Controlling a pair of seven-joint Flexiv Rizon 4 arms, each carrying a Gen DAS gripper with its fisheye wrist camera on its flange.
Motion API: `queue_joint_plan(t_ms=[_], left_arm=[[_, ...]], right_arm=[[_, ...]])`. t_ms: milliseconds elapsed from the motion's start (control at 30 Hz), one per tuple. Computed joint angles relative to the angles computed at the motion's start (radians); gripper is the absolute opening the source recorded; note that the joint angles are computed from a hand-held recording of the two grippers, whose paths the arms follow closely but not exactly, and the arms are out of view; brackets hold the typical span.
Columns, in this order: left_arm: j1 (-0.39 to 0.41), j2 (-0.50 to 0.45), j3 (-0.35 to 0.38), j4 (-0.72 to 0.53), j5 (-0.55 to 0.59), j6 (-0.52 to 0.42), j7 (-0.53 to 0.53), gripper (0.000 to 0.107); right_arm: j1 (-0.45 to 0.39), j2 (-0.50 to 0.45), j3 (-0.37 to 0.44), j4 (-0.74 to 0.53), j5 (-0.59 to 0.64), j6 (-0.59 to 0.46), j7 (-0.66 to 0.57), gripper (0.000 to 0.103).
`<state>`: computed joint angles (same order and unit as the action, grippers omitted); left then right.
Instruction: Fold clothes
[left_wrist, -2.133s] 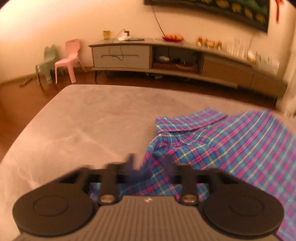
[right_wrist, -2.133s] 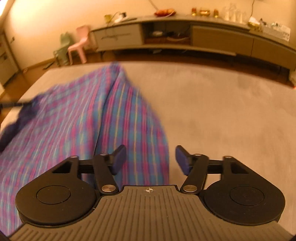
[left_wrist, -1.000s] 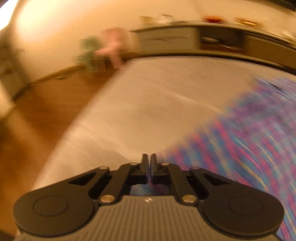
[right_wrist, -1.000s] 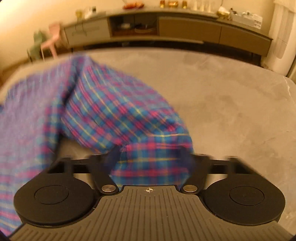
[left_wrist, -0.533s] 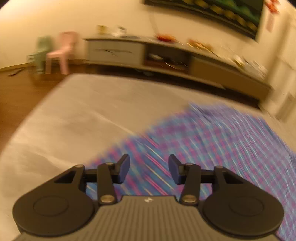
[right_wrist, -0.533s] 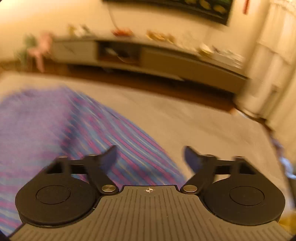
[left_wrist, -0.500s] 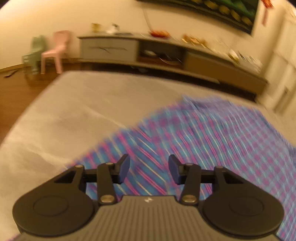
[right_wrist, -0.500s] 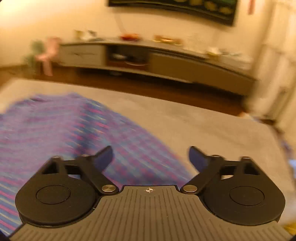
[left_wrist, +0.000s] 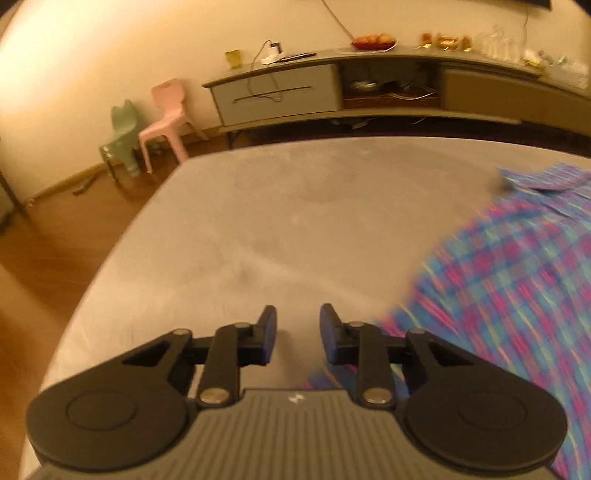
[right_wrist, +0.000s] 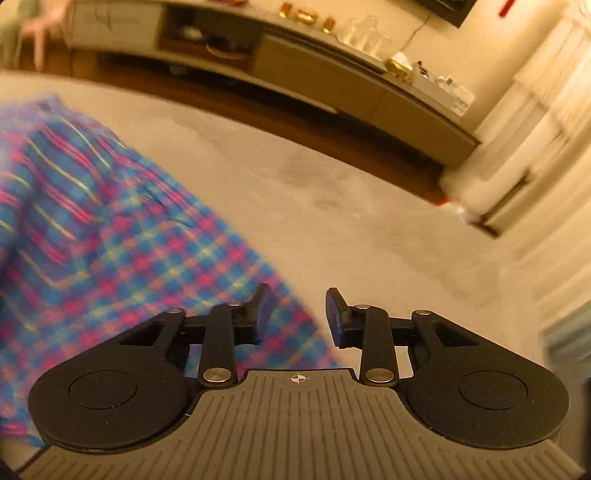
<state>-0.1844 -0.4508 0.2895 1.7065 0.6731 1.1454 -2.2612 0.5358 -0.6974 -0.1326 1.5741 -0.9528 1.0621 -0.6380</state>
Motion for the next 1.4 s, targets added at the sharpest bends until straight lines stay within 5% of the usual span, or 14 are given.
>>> queue_joint_plan(t_ms=[133, 200, 267, 400, 500, 533, 567, 733, 900, 1033, 1100, 1167, 1233, 1400], left_arm=[[0.221, 0.066, -0.214, 0.114, -0.146, 0.200, 0.099, 0.029], [0.361, 0.087, -0.374, 0.267, -0.365, 0.464, 0.255, 0.066], [0.483, 0.058, -0.537, 0.344, -0.461, 0.628, 0.380, 0.091], [0.679, 0.036, -0.763, 0.326, -0.338, 0.517, 0.342, 0.090], [0.846, -0.012, -0.964, 0.325, -0.224, 0.445, 0.313, 0.059], [0.876, -0.029, -1.009, 0.330, -0.226, 0.422, 0.352, 0.016], [0.888, -0.030, -1.034, 0.335, -0.238, 0.388, 0.387, 0.001], [0.681, 0.003, -0.803, 0.286, -0.190, 0.393, 0.380, 0.000], [0.414, -0.021, -0.489, 0.045, -0.124, 0.237, 0.282, 0.000], [0.531, -0.060, -0.651, 0.076, -0.363, 0.326, 0.514, 0.002], [0.601, -0.056, -0.740, 0.134, -0.405, 0.362, 0.628, 0.015], [0.623, -0.066, -0.758, 0.153, -0.345, 0.413, 0.624, 0.061], [0.662, -0.081, -0.800, 0.188, -0.378, 0.458, 0.647, 0.075], [0.718, -0.107, -0.911, 0.262, -0.541, 0.469, 0.804, 0.054]], right_arm=[[-0.105, -0.020, 0.143, -0.034, 0.226, 0.203, -0.098, 0.045], [-0.164, -0.051, 0.238, -0.051, 0.328, 0.366, -0.152, 0.089], [-0.212, -0.097, 0.346, -0.098, 0.390, 0.418, -0.227, 0.090], [-0.138, -0.139, 0.313, -0.168, 0.389, 0.338, -0.291, 0.090], [-0.039, -0.111, 0.167, -0.124, 0.358, 0.334, -0.256, 0.090], [-0.035, -0.121, 0.150, -0.130, 0.375, 0.349, -0.253, 0.090], [-0.027, -0.111, 0.117, -0.106, 0.393, 0.385, -0.229, 0.090], [0.007, -0.080, 0.017, -0.044, 0.456, 0.394, -0.190, 0.083], [-0.087, -0.069, 0.157, -0.028, 0.493, 0.378, -0.334, 0.000], [-0.074, -0.069, 0.154, -0.007, 0.526, 0.434, -0.384, 0.000], [-0.035, -0.069, 0.093, 0.012, 0.535, 0.483, -0.368, 0.040], [0.018, -0.065, 0.009, 0.041, 0.548, 0.537, -0.334, 0.070], [0.023, -0.066, -0.007, 0.047, 0.574, 0.561, -0.318, 0.071], [0.007, -0.059, 0.010, 0.057, 0.580, 0.547, -0.347, 0.083]])
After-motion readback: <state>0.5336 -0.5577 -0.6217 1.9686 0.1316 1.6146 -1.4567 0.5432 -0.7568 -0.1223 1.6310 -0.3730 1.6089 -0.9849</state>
